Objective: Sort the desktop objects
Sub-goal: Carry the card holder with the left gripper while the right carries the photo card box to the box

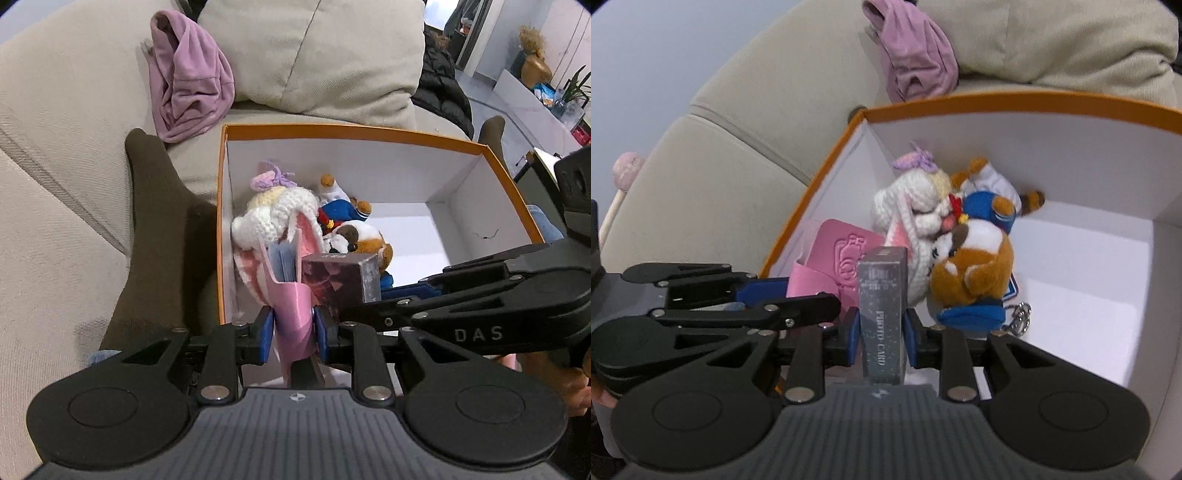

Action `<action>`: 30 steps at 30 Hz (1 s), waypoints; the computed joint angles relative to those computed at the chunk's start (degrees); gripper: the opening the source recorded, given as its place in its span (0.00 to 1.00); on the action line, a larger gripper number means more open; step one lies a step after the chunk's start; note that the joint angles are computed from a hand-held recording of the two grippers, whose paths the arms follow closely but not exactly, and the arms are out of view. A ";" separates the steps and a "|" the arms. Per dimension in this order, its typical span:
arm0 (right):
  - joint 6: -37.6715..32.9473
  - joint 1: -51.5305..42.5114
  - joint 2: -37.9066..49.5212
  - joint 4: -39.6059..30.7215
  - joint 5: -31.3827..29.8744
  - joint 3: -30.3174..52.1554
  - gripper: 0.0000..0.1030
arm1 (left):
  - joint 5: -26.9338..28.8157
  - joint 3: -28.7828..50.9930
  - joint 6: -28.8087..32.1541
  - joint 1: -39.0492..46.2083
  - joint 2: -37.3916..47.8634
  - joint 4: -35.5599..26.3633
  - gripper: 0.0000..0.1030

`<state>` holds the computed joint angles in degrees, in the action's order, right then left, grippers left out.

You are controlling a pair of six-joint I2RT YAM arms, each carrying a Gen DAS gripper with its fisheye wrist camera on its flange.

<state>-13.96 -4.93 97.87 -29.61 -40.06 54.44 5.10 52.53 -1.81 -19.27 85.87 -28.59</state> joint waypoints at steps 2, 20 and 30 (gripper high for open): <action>-0.13 0.61 0.29 -0.44 1.51 0.81 0.28 | 0.00 1.50 0.26 -0.09 1.10 -1.25 0.26; -5.41 0.33 3.78 -6.90 2.35 6.76 0.26 | -0.56 11.20 -2.25 0.56 8.75 -4.45 0.38; -5.68 -1.26 3.29 -5.09 0.76 4.15 0.24 | -12.77 21.18 -4.96 -7.38 18.04 -10.96 0.46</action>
